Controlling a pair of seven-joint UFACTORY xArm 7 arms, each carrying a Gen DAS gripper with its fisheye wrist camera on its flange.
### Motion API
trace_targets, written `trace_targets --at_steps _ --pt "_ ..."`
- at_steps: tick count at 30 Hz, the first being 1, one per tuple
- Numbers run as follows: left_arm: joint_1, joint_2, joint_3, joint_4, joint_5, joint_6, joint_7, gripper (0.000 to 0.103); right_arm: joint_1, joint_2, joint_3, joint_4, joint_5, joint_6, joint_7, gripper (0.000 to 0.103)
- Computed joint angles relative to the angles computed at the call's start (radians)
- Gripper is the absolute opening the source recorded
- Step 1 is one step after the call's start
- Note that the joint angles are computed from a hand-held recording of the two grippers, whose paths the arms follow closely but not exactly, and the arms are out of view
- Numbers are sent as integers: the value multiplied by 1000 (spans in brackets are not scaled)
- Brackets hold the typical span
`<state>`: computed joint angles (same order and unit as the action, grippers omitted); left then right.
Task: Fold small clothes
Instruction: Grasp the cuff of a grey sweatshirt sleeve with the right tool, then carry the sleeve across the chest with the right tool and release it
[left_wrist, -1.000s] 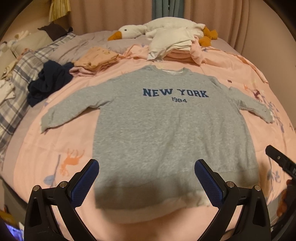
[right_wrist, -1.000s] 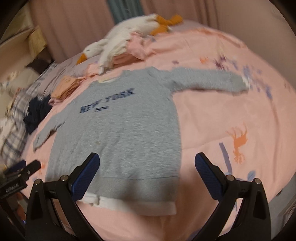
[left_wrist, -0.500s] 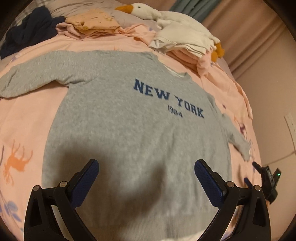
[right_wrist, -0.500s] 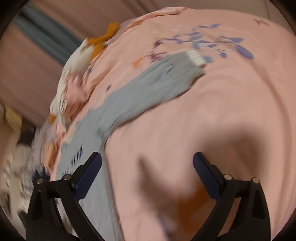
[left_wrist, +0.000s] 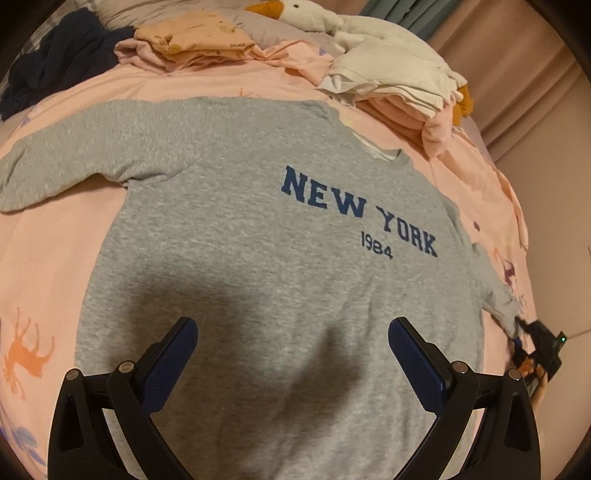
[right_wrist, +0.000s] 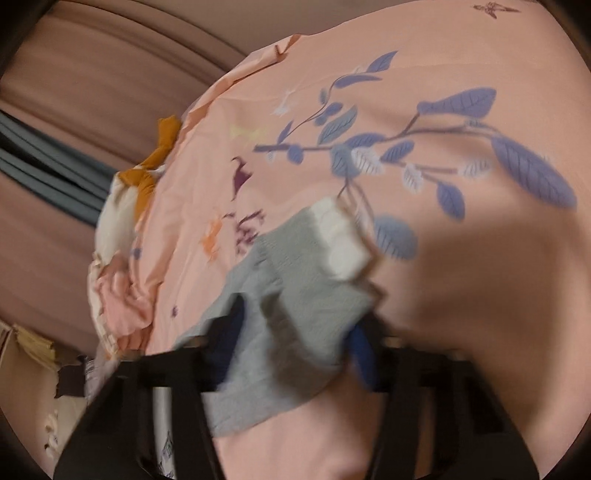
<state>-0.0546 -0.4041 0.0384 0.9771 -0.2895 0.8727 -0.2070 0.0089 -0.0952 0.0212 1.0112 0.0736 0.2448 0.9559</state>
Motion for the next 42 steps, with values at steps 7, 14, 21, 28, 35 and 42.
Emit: trace_targets --at_steps 7,14,21,28,35,42 --pt "42 -19 10 -4 43 20 -25 102 -35 2 20 133 -235 160 46 14" --pt "93 -70 61 -38 55 43 -37 102 59 116 68 496 -429 372 -46 14" --pt "152 -125 110 -69 49 64 -27 102 287 374 99 912 -581 565 -259 14" --pt "189 -142 146 -95 32 70 -8 102 515 684 59 1256 -650 766 -511 15" --pt "204 -99 177 -80 -18 46 24 102 601 746 37 1197 -573 848 -710 43" --pt "177 -25 253 -34 -224 -20 120 102 429 525 116 899 -191 537 -722 63"
